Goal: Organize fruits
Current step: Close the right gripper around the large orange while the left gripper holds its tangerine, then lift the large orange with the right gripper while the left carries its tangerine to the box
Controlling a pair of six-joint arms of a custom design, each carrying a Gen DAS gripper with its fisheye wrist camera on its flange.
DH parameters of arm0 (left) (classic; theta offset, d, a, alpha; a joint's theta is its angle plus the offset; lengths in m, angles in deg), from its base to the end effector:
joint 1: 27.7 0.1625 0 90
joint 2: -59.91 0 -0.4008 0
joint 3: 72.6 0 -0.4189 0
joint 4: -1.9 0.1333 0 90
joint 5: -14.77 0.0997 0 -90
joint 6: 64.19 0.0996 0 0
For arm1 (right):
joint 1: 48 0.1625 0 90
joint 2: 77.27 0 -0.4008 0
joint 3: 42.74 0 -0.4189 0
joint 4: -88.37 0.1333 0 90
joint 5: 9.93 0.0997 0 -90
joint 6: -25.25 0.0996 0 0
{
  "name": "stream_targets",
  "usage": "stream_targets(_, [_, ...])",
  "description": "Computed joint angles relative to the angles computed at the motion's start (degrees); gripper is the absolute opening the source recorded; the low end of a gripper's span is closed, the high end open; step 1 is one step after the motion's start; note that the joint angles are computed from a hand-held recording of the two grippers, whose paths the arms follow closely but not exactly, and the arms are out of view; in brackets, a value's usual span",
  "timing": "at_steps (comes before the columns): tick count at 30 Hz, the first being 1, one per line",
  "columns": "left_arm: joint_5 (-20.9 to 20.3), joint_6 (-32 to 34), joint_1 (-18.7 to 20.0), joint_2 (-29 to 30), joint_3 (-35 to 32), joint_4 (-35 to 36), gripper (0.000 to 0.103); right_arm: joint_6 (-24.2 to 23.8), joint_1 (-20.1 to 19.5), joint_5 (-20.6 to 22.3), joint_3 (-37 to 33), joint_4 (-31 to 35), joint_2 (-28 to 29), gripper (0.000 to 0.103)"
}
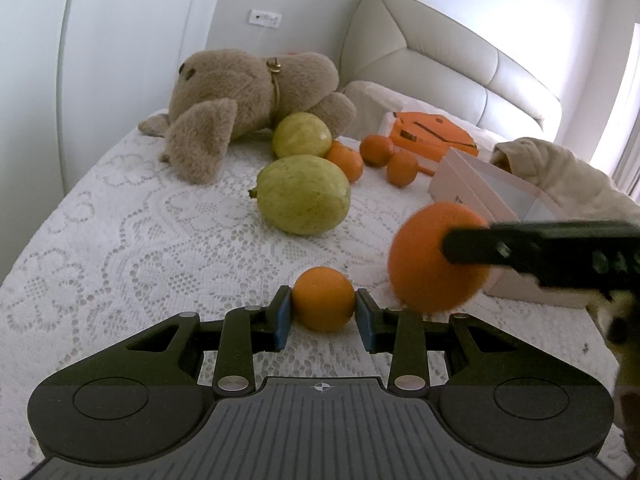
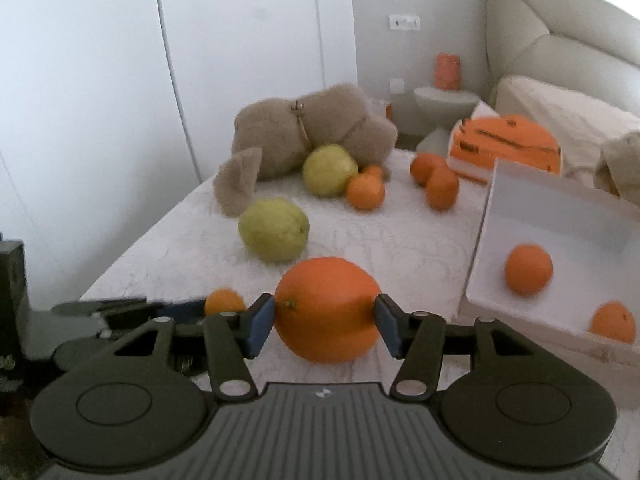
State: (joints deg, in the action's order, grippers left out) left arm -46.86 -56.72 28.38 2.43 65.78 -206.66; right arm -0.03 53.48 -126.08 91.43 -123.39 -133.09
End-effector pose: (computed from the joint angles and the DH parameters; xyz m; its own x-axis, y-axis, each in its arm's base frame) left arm -0.0812 -0.4445 0.0784 -0.8272 0.3334 -0.4524 0.5540 0.6188 -0.5569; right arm 0.1759 -0.4170 0.0874 -0.7882 -0.1972 0.5830 -0.5321 0.6942 -0.4847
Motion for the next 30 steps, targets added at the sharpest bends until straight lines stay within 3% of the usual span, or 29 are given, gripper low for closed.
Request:
stream_targets(4, [-0.06,-0.12,-0.01,0.04,-0.01,-0.02,0.039,-1.25,0.32,-0.72,-3.25,0.32,2.27,0.058])
stream_targets(9, [-0.52,-0.35,0.2,-0.04,-0.06,0.02,0.039,-2.02,0.16,-5.22,-8.55,2.3,6.18,0.08])
stream_targets(12, [-0.92,-0.45,0.47,-0.21,-0.07,0.1,0.039,-1.91,-0.53,-7.95,-11.04,3.33,8.14,0.081])
stream_targets(18, [-1.11,-0.54,0.57,-0.33,-0.02,0.12,0.039,-4.06,-0.74,-9.13,-13.32,2.39,10.81,0.081])
stream_targets(22, [-1.08,-0.56,0.53,-0.3,-0.02,0.12,0.039,-5.18,-0.53,-10.43,-13.73,-0.28,11.84,0.07])
stream_targets(23, [-1.13,-0.56,0.58,-0.33,-0.03,0.15,0.039,-4.77,-0.61,-10.17,-13.51,-0.18,11.36,0.061])
stream_targets(24, [-1.15,-0.66,0.59,-0.33,-0.05,0.19,0.039,-4.21,-0.64,-9.59,-13.05,0.01,10.58,0.044])
stream_targets(27, [-1.22,-0.96,0.64,-0.34,-0.18,0.47,0.039,-2.46,-0.33,-8.51,-11.88,2.26,8.01,0.026])
stream_targets(30, [-1.12,-1.03,0.56,-0.51,-0.22,0.89,0.039,-1.76,-0.37,-6.95,-11.24,6.23,5.67,0.026])
